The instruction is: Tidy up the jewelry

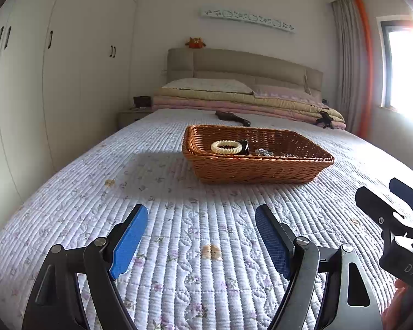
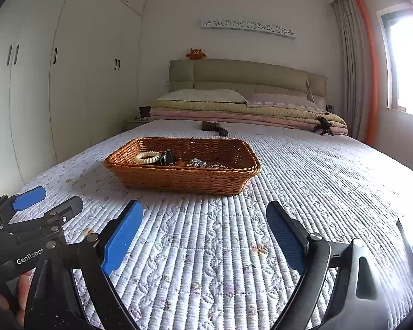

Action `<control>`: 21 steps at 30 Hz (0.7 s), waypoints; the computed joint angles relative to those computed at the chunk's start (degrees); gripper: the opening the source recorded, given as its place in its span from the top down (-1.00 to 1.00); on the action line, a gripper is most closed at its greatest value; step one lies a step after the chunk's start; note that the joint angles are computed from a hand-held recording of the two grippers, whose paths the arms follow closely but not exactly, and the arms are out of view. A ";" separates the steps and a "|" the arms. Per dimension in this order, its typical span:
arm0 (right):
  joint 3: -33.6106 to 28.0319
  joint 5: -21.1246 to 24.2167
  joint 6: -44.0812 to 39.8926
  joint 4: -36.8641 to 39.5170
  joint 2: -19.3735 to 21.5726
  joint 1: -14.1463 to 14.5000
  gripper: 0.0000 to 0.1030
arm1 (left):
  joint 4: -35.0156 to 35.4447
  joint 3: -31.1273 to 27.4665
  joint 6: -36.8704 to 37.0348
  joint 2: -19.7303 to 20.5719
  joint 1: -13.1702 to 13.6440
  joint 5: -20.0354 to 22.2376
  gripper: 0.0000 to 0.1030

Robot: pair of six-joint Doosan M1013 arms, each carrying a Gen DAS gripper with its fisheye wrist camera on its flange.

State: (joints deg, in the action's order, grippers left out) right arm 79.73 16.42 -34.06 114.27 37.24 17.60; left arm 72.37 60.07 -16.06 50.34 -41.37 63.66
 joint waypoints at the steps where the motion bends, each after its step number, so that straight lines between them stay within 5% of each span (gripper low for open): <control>1: -0.03 0.04 0.72 -0.49 0.01 -0.06 -0.79 | 0.07 -0.11 0.01 0.06 -0.06 0.34 -0.58; 21: -1.44 -1.44 9.23 -7.45 0.69 -0.17 -0.79 | -2.48 -4.83 5.44 2.41 -0.41 7.44 -0.58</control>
State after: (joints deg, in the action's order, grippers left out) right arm 78.29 14.97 -24.84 106.82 37.94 17.43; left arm 69.88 55.24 -10.61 52.75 -41.78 71.09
